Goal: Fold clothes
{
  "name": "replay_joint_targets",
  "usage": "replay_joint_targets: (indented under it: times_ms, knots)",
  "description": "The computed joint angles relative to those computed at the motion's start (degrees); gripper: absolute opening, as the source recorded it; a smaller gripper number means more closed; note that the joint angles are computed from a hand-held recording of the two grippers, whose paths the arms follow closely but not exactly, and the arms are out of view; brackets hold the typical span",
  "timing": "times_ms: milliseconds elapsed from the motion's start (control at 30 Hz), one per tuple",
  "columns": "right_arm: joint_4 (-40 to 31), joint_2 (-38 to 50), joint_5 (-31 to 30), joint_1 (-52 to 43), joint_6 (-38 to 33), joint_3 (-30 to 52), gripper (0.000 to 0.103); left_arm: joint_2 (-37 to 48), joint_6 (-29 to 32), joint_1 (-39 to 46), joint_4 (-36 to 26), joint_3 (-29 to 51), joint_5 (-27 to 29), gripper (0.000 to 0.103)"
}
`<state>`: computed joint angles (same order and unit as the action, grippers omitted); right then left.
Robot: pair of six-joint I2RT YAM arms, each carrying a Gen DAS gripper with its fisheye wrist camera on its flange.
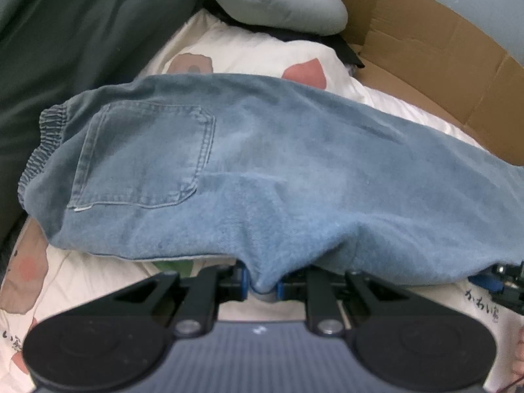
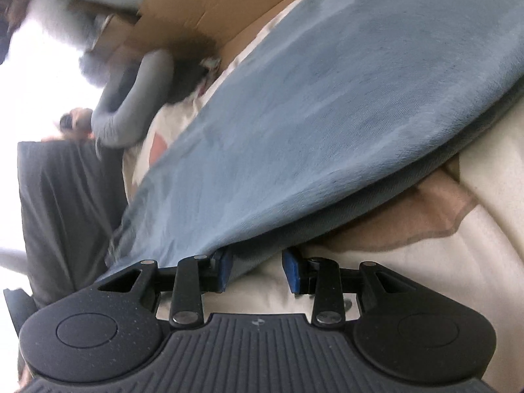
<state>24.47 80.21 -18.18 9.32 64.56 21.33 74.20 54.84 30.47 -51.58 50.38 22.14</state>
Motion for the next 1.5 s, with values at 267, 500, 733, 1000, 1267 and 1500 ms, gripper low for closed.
replay_joint_targets:
  times_ms: [267,500,733,1000,1267,1500]
  knots:
    - [11.39,5.26,0.72,-3.61,9.86,-3.81,0.037,0.69,-1.12,-0.19,-1.68,1.73,-0.14,0.016]
    - [20.05,6.04,0.86,-7.58,13.85,-7.99,0.034,1.06,-1.22,-0.26,-2.09,2.40,-0.10,0.016]
    - [17.34,-0.37,-2.86,-10.96,10.08,-10.39,0.002,1.32,0.05,-0.15,-1.36,1.55,-0.48,0.016]
    - [5.29,-5.67,-0.96,-10.37,4.73,-9.84,0.001,1.18,3.56,0.87,4.30,-4.92,-2.51,0.016]
    - [-0.98,-5.20,-0.61,-10.21,-0.62,-7.00,0.003,4.12,4.60,-0.72,11.86,-9.27,-5.68,0.016]
    - [-9.00,-13.98,-0.85,-15.98,-4.94,-9.40,0.005,3.79,5.31,-0.49,11.21,-8.69,-5.53,0.016]
